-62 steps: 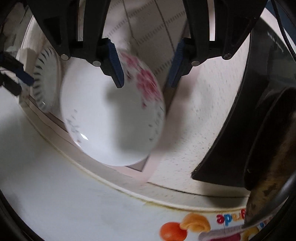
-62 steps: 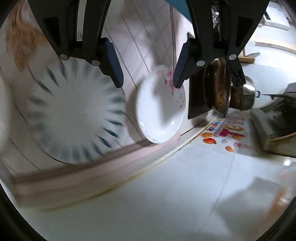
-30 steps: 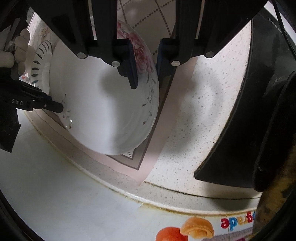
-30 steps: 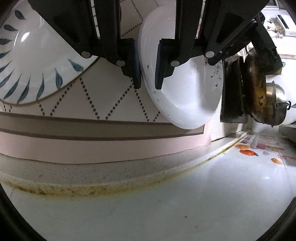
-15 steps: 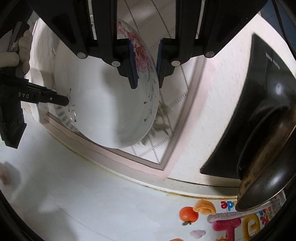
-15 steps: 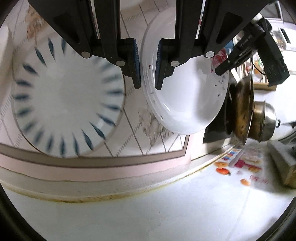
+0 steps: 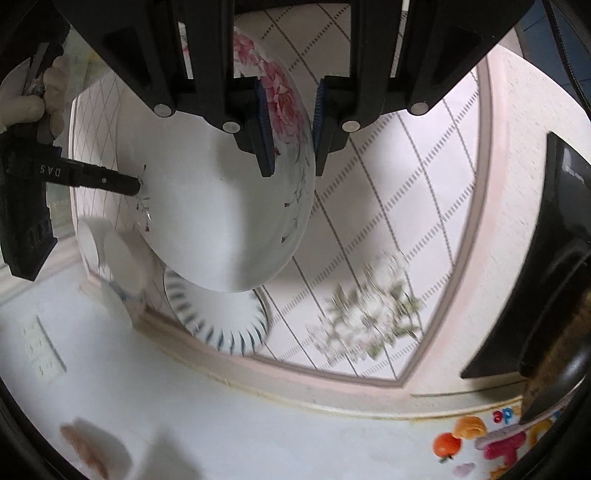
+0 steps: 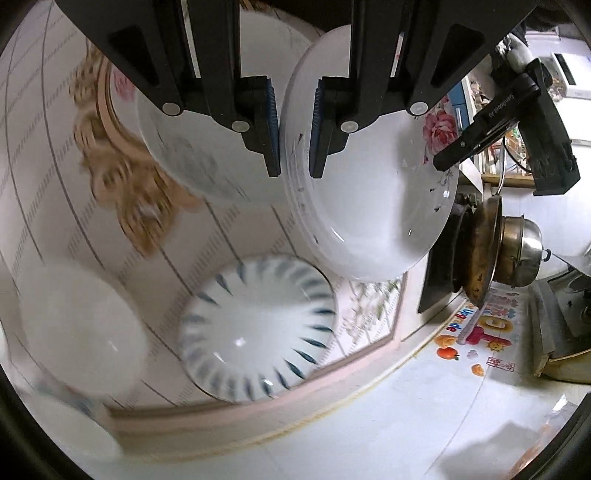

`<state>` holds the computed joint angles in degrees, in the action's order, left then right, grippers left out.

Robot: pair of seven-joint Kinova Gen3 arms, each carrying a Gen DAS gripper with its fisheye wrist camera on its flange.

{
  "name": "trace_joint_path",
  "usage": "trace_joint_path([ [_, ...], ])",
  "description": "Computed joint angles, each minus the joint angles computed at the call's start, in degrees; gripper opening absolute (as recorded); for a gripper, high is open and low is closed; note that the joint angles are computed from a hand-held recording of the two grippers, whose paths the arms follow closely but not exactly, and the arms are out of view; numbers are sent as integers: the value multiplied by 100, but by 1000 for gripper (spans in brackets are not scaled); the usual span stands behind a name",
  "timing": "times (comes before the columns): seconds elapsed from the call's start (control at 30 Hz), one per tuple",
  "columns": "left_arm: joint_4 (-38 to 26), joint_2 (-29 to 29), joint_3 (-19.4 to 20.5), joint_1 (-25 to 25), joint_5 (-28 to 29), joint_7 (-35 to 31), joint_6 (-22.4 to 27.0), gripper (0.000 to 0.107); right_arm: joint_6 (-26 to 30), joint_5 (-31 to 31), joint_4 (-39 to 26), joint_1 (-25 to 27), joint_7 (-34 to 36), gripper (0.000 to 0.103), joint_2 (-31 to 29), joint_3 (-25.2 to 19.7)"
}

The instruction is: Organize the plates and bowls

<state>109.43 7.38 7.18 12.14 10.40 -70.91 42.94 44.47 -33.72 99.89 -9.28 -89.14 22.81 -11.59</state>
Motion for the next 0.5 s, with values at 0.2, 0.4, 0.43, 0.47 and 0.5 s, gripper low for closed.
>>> trace_joint_path([
  [0.2, 41, 304, 120, 293, -135, 213, -44, 17, -362, -512, 911, 310, 463, 17, -145, -83],
  [0.4, -27, 611, 163, 534, -276, 358, -12, 17, -628, -825, 1387, 503, 837, 17, -82, -88],
  [0.43, -50, 663, 167, 572, -306, 377, -8, 17, -624, -833, 1380, 510, 854, 17, -53, -77],
  [0.47, -85, 711, 163, 592, -323, 390, 11, 17, -640, -848, 1410, 527, 886, 17, -26, -73],
  [0.5, -102, 752, 162, 621, -337, 415, 11, 17, -648, -846, 1435, 540, 906, 17, -4, -64],
])
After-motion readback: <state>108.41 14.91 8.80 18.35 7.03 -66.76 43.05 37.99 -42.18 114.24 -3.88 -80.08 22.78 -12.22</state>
